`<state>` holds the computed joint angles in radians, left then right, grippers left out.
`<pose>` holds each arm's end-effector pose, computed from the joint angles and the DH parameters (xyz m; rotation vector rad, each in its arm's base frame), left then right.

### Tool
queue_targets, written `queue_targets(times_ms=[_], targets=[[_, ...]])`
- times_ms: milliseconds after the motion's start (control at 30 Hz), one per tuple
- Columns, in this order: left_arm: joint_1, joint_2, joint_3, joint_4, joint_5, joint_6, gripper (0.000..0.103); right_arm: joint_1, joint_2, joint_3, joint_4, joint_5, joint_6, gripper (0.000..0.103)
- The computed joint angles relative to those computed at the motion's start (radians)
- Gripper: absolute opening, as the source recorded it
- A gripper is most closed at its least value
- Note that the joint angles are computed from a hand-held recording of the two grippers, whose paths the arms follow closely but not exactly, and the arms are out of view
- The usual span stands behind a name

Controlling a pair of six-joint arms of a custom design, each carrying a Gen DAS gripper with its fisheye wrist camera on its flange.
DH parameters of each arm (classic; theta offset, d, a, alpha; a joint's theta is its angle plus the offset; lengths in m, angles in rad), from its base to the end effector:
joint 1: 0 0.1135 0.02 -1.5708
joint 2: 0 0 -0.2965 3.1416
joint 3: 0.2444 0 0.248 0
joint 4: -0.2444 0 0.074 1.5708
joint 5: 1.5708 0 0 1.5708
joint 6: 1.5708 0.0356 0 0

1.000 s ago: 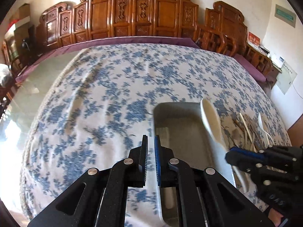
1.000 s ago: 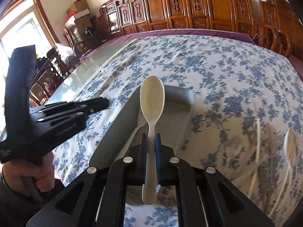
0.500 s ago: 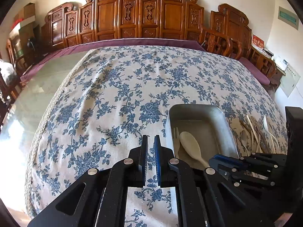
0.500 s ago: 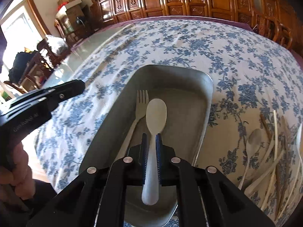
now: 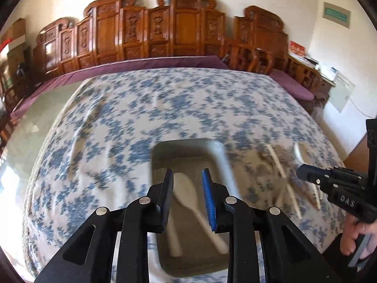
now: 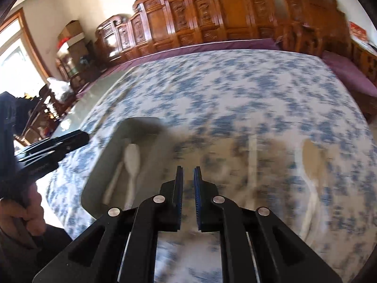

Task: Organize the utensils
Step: 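Lower the white spoon into the tray and open the right tool, then grasp the metal spoon with the left tool while the right tool grasps a large white spoon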

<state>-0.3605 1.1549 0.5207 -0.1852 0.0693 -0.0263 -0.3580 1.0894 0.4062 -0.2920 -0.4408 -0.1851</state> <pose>0.1904 -0.0744 0.2105 0.4323 2.3650 -0.2640 0.1615 -0.0442 0.1830 0.0435 2.4430 0.3254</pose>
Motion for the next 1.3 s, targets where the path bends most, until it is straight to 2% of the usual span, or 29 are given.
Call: queue_targets(times_ms=[167,300,500,800,1033,1300], targets=[[-0.187,0.019,0.009,0.004,-0.080,-0.086,0.024,-0.197,0.012,-0.031,0.008,-0.020,-0.199,0.012],[-0.341,0.084,0.017,0.023,-0.154,-0.137,0.024,-0.301,0.096,-0.055,0.093,-0.046,-0.282,0.012],[-0.467,0.198,0.047,0.043,-0.191,-0.191,0.024,-0.439,0.236,-0.066,0.175,-0.116,-0.346,0.012],[-0.498,0.446,0.187,-0.010,-0.194,-0.190,0.023,-0.505,0.322,-0.064,0.262,-0.125,-0.389,0.013],[-0.486,0.634,0.324,-0.106,-0.153,-0.188,0.023,-0.547,0.317,-0.036,0.213,-0.193,-0.413,0.013],[-0.462,0.759,0.459,-0.212,-0.143,-0.197,0.020,-0.574,0.297,-0.018,0.165,-0.251,-0.414,0.013]])
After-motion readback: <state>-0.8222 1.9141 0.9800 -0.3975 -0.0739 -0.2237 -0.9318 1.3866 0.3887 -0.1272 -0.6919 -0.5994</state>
